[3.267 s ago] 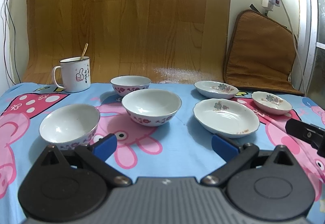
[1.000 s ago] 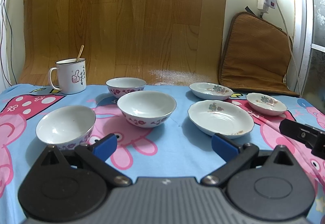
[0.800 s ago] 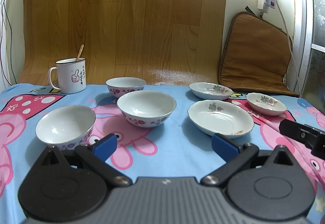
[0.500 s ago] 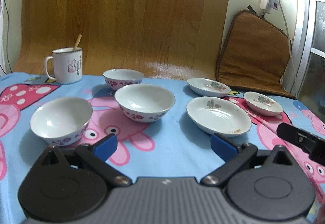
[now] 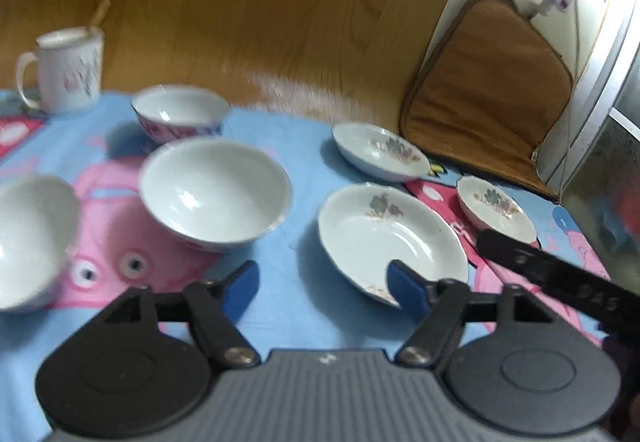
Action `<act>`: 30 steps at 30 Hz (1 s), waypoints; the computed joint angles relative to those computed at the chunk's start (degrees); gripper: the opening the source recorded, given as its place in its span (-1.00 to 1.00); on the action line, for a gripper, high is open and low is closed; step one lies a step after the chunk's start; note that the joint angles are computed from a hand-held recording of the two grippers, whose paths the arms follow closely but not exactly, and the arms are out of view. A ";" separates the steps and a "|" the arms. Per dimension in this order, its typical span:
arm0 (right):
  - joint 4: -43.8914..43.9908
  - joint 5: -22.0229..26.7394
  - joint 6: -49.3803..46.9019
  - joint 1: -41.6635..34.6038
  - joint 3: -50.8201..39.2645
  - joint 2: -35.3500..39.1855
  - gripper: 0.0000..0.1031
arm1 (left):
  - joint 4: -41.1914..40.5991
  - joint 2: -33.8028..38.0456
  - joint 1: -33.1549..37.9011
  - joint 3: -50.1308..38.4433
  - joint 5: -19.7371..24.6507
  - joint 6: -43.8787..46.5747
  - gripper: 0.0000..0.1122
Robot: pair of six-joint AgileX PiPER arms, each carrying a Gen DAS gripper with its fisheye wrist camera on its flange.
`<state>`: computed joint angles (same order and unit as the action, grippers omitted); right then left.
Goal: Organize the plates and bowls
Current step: 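Move the right tool to the large oval flowered plate and close on its rim, then lift the oval plate with the right tool and carry it across the sheet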
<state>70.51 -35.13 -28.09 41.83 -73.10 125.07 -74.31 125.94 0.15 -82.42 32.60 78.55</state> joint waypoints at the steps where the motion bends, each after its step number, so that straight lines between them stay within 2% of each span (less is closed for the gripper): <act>1: 0.83 1.62 -1.38 -0.77 -1.22 0.80 -0.01 | 1.37 0.86 -0.43 -1.16 -0.01 -1.81 0.12; 3: 1.48 4.65 -1.73 -2.17 -2.97 2.23 -0.12 | 1.01 1.21 -1.51 -1.59 -1.82 -1.73 0.09; 7: -2.13 10.25 2.88 -4.17 -4.56 3.32 -0.58 | 3.52 2.37 -2.52 -4.01 -1.39 -5.59 -0.08; 9: -2.20 10.12 3.34 -3.94 -4.71 3.68 -0.64 | 3.82 2.63 -3.31 -4.34 -1.70 -5.11 -0.39; 12: -5.70 10.38 8.87 -4.29 -1.83 1.94 -0.67 | 5.59 2.07 -4.68 -4.13 -3.09 -6.55 -0.56; 15: -8.15 6.74 14.69 -3.45 4.72 -1.75 -0.67 | 6.89 1.82 -4.53 -4.63 1.54 -8.70 -0.61; 17: -10.28 4.06 19.26 -3.05 9.63 -4.20 -0.67 | 5.18 0.32 -5.66 -2.58 2.76 -6.04 -0.61; 24: -2.31 -10.19 24.56 2.11 27.43 -12.94 -0.67 | 3.82 -3.09 -14.87 1.63 2.77 -0.92 -0.60; 27: 1.06 -13.68 25.66 3.16 31.77 -14.82 -0.67 | 3.87 -3.26 -18.78 2.00 1.84 -0.40 -0.60; 30: 1.44 -14.80 29.00 2.69 35.20 -15.75 -0.67 | 5.28 -2.59 -21.96 0.99 0.67 -2.05 -0.60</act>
<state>71.95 -49.93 0.91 44.51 -37.90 109.32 -69.03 123.34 -21.81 -81.43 33.26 76.50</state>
